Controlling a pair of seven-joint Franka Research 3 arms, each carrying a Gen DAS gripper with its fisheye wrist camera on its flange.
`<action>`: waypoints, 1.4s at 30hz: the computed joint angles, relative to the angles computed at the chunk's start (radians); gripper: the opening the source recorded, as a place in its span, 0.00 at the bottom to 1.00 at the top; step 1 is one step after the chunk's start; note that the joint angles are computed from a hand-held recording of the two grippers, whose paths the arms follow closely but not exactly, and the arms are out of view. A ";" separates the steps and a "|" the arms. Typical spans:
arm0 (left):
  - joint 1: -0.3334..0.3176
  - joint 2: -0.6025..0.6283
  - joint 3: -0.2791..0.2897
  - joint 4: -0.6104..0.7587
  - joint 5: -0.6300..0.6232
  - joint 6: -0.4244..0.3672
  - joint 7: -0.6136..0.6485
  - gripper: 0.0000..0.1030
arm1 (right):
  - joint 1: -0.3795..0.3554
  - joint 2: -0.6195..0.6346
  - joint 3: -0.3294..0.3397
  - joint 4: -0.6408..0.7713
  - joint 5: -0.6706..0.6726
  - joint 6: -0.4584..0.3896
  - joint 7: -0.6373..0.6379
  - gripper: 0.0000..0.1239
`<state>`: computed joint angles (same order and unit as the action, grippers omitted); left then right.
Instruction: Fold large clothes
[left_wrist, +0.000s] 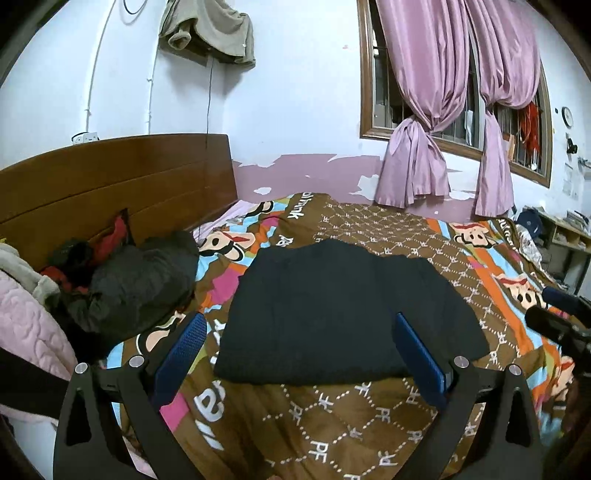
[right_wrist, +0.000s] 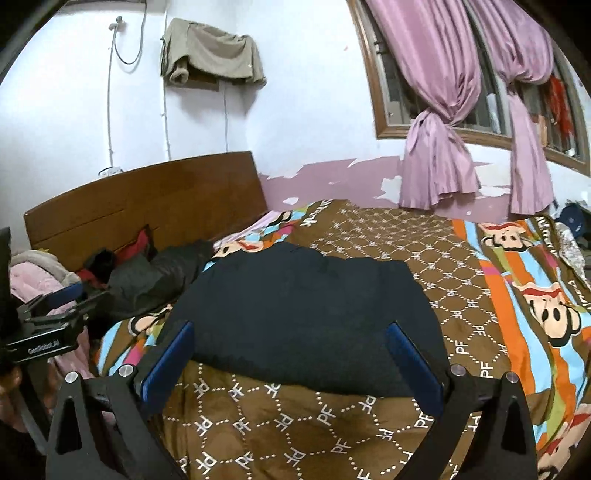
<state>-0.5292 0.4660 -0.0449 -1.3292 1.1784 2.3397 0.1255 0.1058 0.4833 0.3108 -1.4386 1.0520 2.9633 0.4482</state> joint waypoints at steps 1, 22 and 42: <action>0.000 -0.006 0.001 -0.015 0.005 0.006 -0.008 0.95 | -0.012 -0.002 0.020 -0.010 0.027 0.020 -0.036 0.83; 0.024 -0.052 -0.022 -0.214 0.161 0.077 -0.188 0.95 | 0.011 0.017 0.040 -0.093 0.329 0.150 -0.375 0.83; 0.030 -0.025 -0.023 -0.261 0.153 0.075 -0.210 0.95 | -0.004 0.044 0.054 -0.137 0.146 0.161 -0.212 0.83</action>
<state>-0.4991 0.4413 -0.0681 -1.5899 1.3317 2.4147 -0.0841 0.1015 0.5270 0.3649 -1.5760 1.1984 3.1245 0.2363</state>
